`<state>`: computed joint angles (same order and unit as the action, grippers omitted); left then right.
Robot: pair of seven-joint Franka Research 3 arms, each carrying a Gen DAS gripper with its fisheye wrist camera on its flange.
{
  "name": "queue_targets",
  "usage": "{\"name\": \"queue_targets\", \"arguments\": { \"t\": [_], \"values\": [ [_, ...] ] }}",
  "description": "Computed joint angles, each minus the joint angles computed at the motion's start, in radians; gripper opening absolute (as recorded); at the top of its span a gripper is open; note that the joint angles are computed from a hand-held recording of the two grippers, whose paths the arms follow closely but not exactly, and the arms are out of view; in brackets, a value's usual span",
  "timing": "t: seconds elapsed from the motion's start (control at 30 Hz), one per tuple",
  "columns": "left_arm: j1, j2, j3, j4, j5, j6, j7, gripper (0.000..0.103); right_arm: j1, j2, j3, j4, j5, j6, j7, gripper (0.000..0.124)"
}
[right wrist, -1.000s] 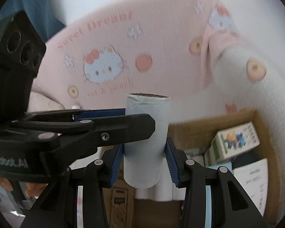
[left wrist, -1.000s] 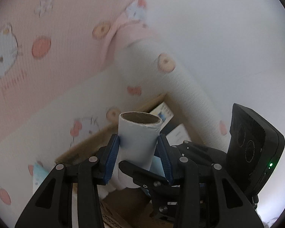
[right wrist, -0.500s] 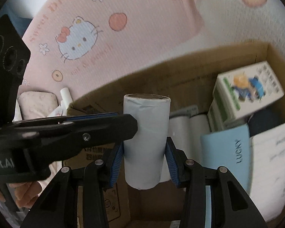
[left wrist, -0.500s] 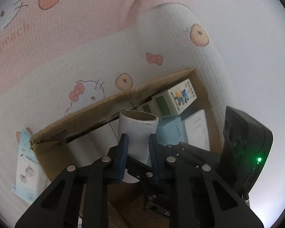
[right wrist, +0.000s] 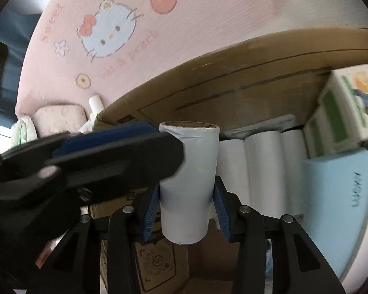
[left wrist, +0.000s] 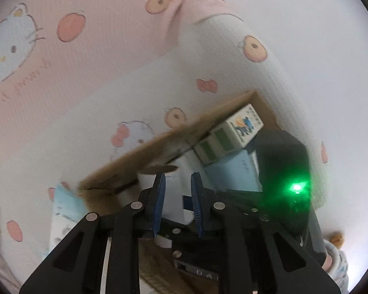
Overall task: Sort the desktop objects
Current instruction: 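Lower both tubes into the box beside the tube row and open both tools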
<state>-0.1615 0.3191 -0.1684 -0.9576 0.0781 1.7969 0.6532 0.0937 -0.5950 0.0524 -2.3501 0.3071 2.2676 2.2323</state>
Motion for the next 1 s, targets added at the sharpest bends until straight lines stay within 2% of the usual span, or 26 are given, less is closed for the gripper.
{"name": "queue_targets", "arguments": {
  "t": [0.2, 0.37, 0.6, 0.7, 0.87, 1.0],
  "values": [
    [0.035, -0.123, 0.009, -0.188, -0.015, 0.096, -0.025, 0.023, 0.019, 0.046, -0.017, 0.015, 0.040, -0.011, -0.014, 0.040],
    [0.057, -0.178, 0.013, -0.274, -0.030, 0.140, -0.024, 0.023, 0.019, 0.111, -0.013, 0.076, 0.005, -0.092, -0.035, 0.040],
    [0.068, -0.240, 0.013, -0.368, -0.038, 0.189, -0.011, 0.024, 0.028, 0.193, -0.028, 0.152, 0.007, -0.188, -0.070, 0.040],
    [0.067, -0.261, 0.012, -0.401, -0.024, 0.215, 0.000, 0.027, 0.027, 0.198, -0.036, 0.154, 0.025, -0.195, -0.081, 0.040],
    [0.067, -0.283, 0.012, -0.434, -0.032, 0.256, 0.033, 0.037, 0.021, 0.207, -0.040, 0.167, 0.038, -0.217, -0.087, 0.040],
    [0.065, -0.292, 0.011, -0.443, -0.027, 0.266, 0.033, 0.037, 0.018, 0.199, -0.046, 0.165, 0.062, -0.206, -0.085, 0.040]
  ]
}}
